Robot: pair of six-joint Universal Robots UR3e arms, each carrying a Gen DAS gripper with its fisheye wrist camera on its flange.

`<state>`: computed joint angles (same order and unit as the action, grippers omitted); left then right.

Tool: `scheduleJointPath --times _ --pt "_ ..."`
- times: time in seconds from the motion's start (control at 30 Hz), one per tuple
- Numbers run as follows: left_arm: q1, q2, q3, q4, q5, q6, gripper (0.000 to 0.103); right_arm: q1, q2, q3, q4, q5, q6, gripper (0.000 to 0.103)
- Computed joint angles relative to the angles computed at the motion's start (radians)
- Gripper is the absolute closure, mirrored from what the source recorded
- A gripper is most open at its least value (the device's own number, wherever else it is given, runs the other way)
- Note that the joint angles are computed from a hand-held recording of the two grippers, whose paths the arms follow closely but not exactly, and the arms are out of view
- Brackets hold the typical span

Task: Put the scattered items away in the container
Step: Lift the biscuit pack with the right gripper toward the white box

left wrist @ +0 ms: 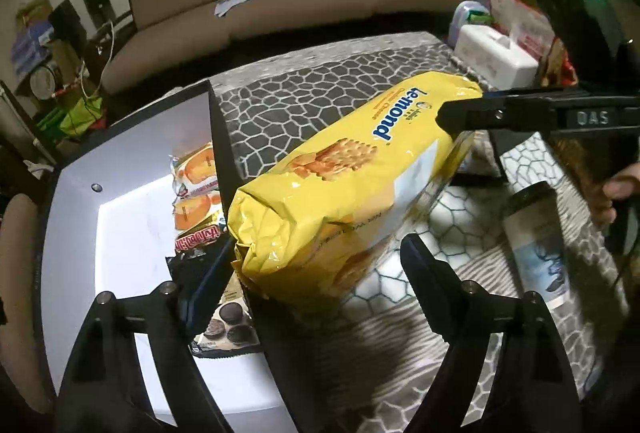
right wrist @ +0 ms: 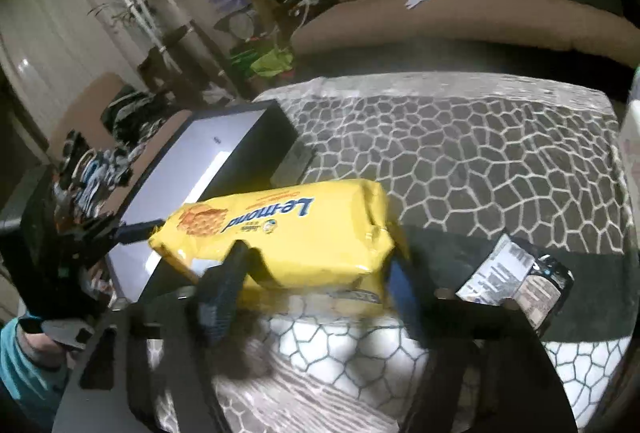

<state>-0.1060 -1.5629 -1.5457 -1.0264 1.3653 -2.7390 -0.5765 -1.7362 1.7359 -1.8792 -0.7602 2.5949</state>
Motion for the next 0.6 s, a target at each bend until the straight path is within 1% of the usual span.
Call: scheduleJointPath --times 0.07,0.2,0.23,0.3,0.33,0.37,0.43,0.47,0.5,0.53,0.6 --pt "0.008 0.023 -0.002 -0.032 -0.038 -0.007 0.021 -0.033 -0.014 0.015 0.018 0.018 -0.007 0.047" --pt "-0.037 0.084 -0.027 -0.082 -0.065 -0.032 0.022 -0.067 -0.028 0.02 0.031 0.024 -0.012 0.047" --pt "-0.057 0.104 -0.04 -0.087 -0.071 -0.044 0.023 -0.076 -0.019 0.006 0.058 0.035 -0.019 0.047" --pt "-0.087 0.144 -0.054 -0.127 -0.129 -0.09 0.022 -0.078 -0.005 -0.017 0.1 0.063 -0.023 0.047" --pt "-0.11 0.156 -0.061 -0.129 -0.139 -0.123 0.022 -0.068 0.0 -0.023 0.093 0.054 -0.014 0.047" --pt "-0.15 0.164 -0.071 -0.111 -0.11 -0.16 0.023 -0.044 0.008 -0.03 0.066 0.03 0.007 0.047" --pt "-0.173 0.189 -0.107 -0.092 -0.143 -0.163 0.022 -0.018 0.01 -0.029 0.05 0.029 0.031 0.047" --pt "-0.195 0.181 -0.11 -0.09 -0.121 -0.174 0.022 0.012 0.011 -0.027 0.023 0.017 0.054 0.047" --pt "-0.217 0.176 -0.118 -0.072 -0.081 -0.187 0.025 0.037 0.013 -0.025 -0.011 -0.009 0.081 0.048" --pt "-0.218 0.187 -0.135 -0.052 -0.063 -0.186 0.027 0.074 0.023 -0.028 -0.046 -0.055 0.118 0.047" --pt "-0.181 0.24 -0.181 -0.012 -0.027 -0.18 0.027 0.074 0.006 0.009 -0.096 -0.063 0.161 0.045"
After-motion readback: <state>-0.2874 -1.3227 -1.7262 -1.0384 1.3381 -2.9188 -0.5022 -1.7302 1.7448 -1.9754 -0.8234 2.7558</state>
